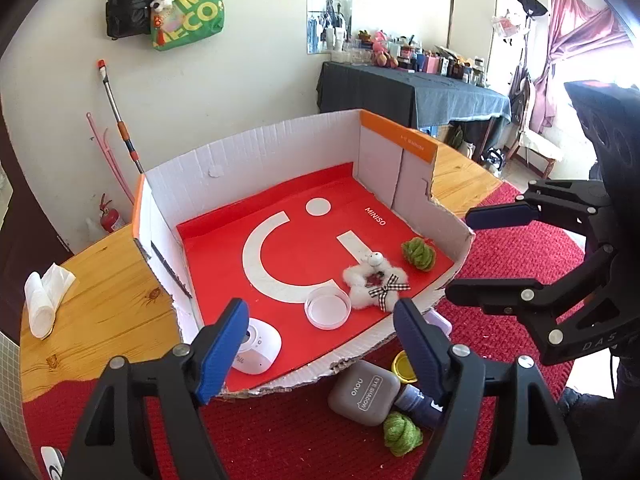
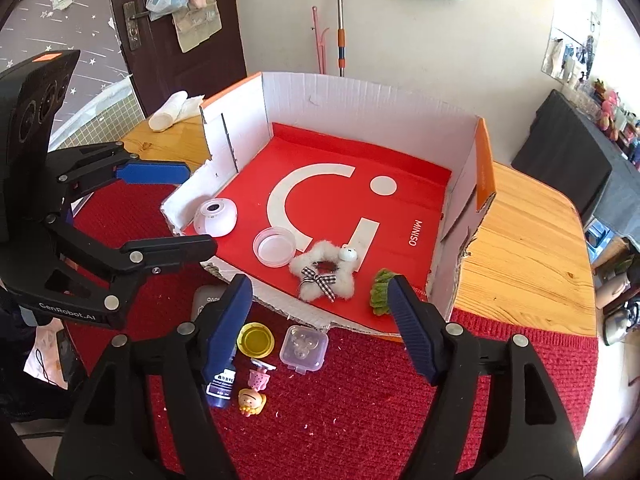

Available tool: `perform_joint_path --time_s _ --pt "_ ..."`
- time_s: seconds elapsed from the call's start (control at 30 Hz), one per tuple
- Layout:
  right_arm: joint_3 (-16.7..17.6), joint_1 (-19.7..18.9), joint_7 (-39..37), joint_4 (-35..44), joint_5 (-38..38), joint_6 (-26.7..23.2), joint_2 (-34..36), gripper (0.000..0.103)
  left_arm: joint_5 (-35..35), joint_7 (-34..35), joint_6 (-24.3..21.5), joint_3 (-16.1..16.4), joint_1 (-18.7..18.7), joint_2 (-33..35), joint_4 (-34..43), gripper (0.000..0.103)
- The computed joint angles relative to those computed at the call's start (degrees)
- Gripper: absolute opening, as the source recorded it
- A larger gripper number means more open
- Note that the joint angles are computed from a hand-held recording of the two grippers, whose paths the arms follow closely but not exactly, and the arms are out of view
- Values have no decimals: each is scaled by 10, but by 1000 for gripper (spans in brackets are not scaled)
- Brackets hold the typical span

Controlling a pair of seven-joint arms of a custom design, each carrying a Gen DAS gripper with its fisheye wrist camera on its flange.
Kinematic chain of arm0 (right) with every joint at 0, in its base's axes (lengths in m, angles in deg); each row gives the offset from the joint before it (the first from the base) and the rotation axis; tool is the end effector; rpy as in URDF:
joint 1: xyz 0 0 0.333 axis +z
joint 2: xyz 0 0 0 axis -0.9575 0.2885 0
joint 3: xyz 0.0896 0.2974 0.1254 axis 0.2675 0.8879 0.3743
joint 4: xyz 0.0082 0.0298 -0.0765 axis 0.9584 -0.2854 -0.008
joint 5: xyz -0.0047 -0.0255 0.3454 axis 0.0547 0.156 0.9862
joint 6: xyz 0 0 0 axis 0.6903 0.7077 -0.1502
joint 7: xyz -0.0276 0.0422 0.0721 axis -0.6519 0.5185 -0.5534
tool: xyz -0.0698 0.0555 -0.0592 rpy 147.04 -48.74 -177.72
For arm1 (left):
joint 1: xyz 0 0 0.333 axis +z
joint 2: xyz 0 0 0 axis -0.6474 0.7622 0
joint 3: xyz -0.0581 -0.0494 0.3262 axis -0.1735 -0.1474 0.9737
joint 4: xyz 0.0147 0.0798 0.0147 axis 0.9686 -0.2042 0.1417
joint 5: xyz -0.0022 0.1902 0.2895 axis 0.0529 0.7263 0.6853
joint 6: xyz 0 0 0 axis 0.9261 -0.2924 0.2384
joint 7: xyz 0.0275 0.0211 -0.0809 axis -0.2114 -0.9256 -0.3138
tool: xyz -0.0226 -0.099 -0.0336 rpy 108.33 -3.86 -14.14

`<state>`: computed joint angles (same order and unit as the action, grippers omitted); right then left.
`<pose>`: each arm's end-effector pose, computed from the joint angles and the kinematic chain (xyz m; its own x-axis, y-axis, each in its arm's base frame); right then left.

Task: Organize objects
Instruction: 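Withdraw both tools from the box back over the table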

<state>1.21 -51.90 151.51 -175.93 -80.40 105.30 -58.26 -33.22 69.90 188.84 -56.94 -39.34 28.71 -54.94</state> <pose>0.5359 0.2461 0.4795 0.2372 -0.9708 -0.0354 -0.7612 -0.1631 -0.6277 0.5989 -0.1340 0.4559 -0.6262 -0.7796 -0.0006 -0.5655 0.4547 -0.6880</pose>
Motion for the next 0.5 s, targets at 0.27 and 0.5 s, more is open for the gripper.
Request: perform_joint_path --time_s 0.27,0.5 --pt "-30 25 235 -56 -212 36 -54 80 -176 95 77 -23 5 -53 -72 89" --pt "-12 6 511 -75 -460 39 -71 81 -395 249 118 -14 -16 -81 -105 95"
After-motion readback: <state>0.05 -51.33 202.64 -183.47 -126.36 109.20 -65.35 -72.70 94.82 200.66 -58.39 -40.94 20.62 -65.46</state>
